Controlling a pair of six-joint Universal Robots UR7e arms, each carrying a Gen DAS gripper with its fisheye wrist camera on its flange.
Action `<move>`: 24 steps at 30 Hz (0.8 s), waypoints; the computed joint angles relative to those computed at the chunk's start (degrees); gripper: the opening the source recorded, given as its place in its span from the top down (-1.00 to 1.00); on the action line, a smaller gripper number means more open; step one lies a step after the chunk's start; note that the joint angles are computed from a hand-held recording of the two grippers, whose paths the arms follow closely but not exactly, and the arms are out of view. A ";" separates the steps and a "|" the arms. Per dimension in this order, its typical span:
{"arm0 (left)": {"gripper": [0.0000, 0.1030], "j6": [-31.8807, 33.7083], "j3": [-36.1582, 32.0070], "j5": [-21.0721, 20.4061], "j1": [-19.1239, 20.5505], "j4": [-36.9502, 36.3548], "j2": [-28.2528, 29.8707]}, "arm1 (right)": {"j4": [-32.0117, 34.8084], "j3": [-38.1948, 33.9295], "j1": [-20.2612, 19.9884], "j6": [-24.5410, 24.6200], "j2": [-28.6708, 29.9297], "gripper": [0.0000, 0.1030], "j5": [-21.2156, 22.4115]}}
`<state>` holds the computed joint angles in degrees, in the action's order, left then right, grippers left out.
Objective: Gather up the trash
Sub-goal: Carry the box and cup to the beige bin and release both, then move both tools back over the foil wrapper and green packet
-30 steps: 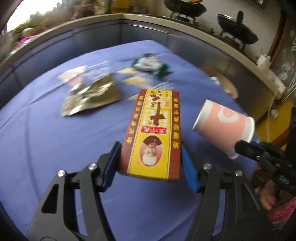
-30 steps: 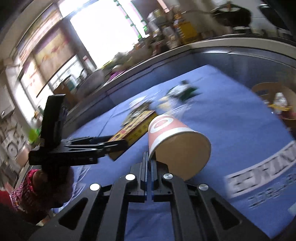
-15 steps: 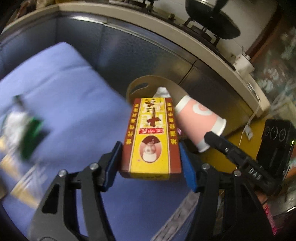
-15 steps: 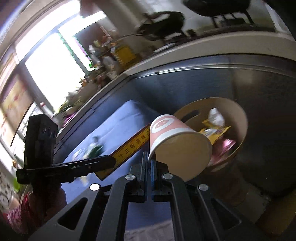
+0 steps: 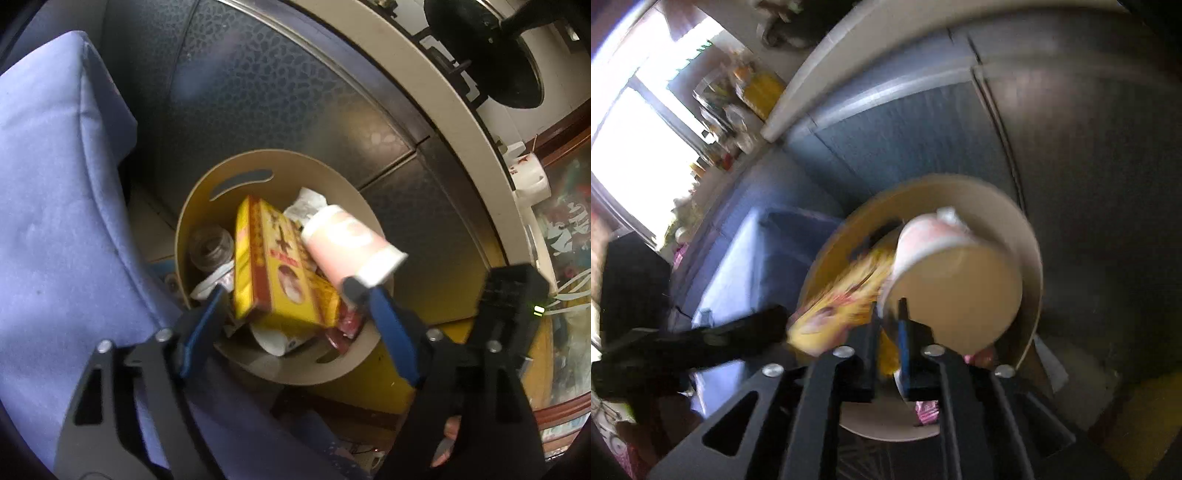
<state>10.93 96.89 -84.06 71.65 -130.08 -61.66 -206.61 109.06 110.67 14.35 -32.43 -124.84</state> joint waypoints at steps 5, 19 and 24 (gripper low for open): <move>-0.52 2.71 0.73 -1.38 0.65 0.43 -1.67 | -1.34 0.62 0.88 -1.51 0.17 0.01 -0.16; -0.52 16.63 13.54 6.05 2.47 -10.65 -17.68 | -8.07 2.00 10.81 1.78 2.51 0.00 -4.74; -0.52 21.00 17.75 10.29 4.27 -15.12 -23.00 | -8.93 -0.10 14.40 2.76 5.70 0.00 -6.65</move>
